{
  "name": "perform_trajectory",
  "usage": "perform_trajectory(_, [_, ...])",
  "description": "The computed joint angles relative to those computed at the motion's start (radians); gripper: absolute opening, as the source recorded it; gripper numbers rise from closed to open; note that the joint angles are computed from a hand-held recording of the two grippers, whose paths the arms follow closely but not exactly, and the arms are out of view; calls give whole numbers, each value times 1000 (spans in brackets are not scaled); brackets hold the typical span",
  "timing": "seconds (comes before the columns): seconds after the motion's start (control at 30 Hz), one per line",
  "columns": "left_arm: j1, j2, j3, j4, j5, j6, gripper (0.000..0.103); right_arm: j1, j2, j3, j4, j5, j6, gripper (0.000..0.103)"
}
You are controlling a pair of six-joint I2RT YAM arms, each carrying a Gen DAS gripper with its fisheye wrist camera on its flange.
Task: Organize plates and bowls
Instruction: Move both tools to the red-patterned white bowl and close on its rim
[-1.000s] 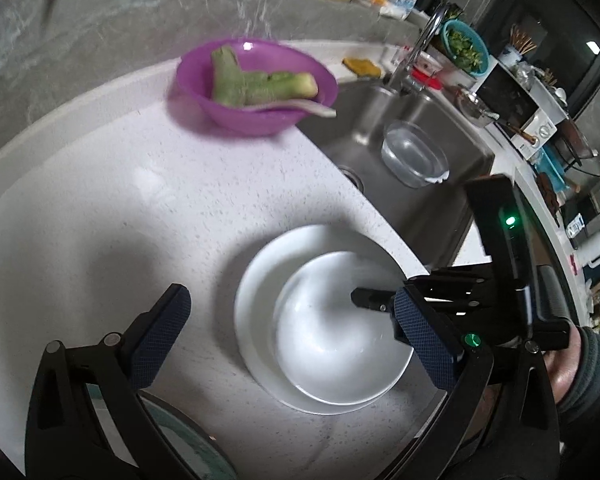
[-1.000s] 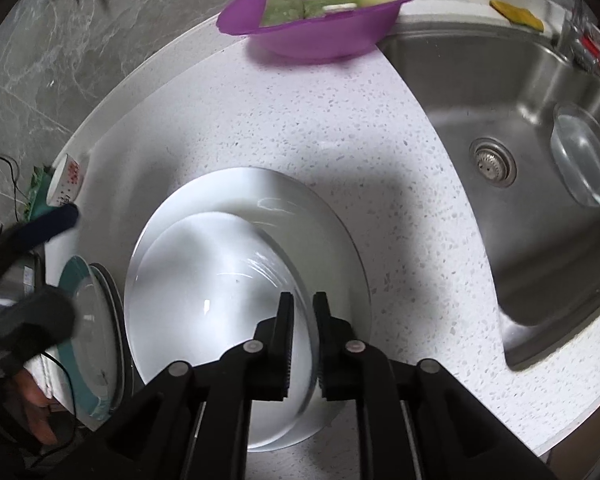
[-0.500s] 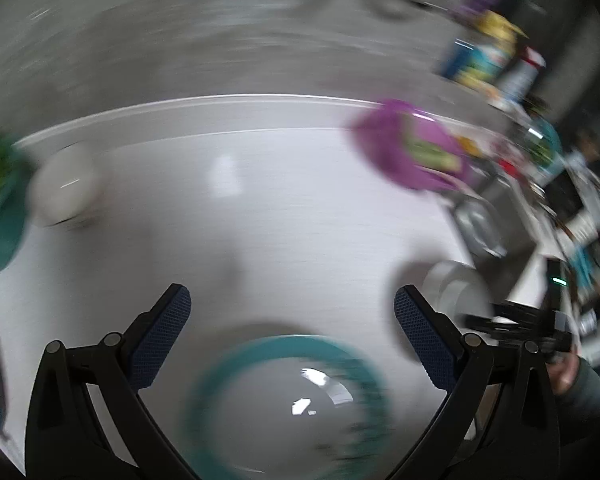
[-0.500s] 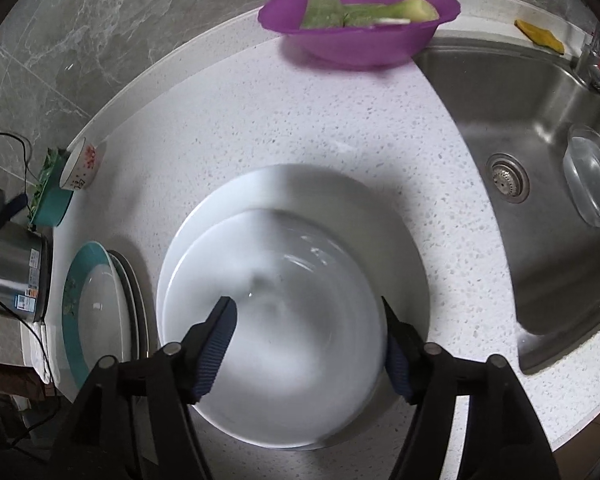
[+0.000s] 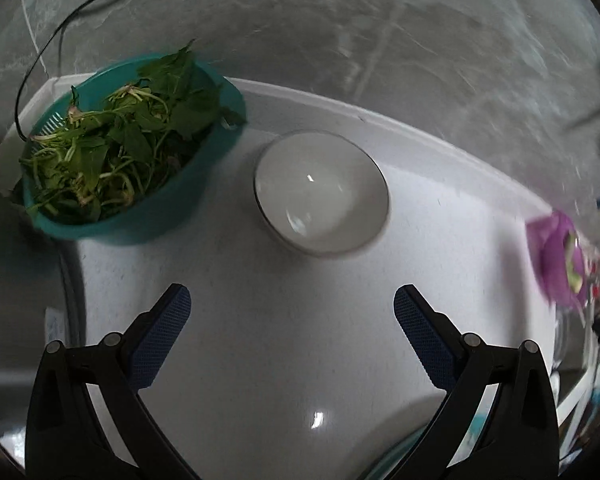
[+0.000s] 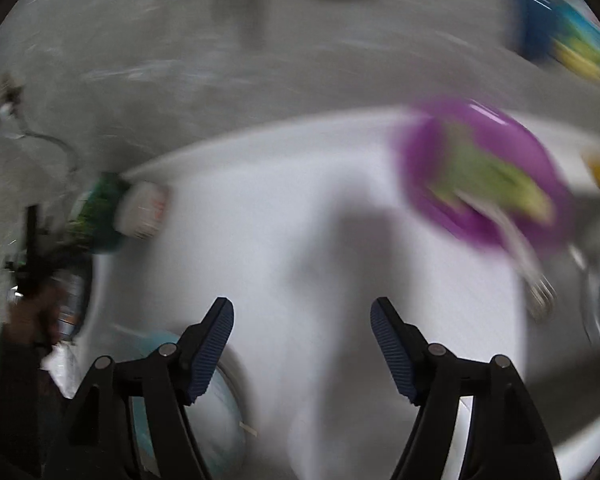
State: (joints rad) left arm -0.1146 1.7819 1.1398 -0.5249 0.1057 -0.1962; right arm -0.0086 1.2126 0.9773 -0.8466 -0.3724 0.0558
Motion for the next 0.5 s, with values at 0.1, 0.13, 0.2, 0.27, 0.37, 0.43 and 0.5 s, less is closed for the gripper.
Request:
perform_trajectory(0.1, [14, 93, 78, 5, 28, -17, 102, 223, 319, 213, 139, 50, 134, 76])
perform_trajectory(0.13, [15, 116, 101, 5, 17, -13, 102, 273, 421, 300, 156, 60, 159, 76])
perform_trajectory(0.2, [24, 156, 137, 9, 24, -17, 101, 349, 628, 498, 149, 55, 186, 75])
perform_trajectory(0.27, [36, 197, 171, 13, 33, -33, 92, 403, 783, 663, 120, 85, 197, 75])
perform_trajectory(0.37, [54, 253, 210, 16, 32, -60, 70, 462, 995, 887, 60, 106, 200, 72])
perform_trajectory(0.43, [56, 294, 238, 8, 29, -80, 68, 480, 1091, 996, 16, 107, 198, 68])
perform_trajectory(0.5, [62, 324, 254, 14, 26, -92, 68, 496, 1146, 1065, -2, 110, 203, 68])
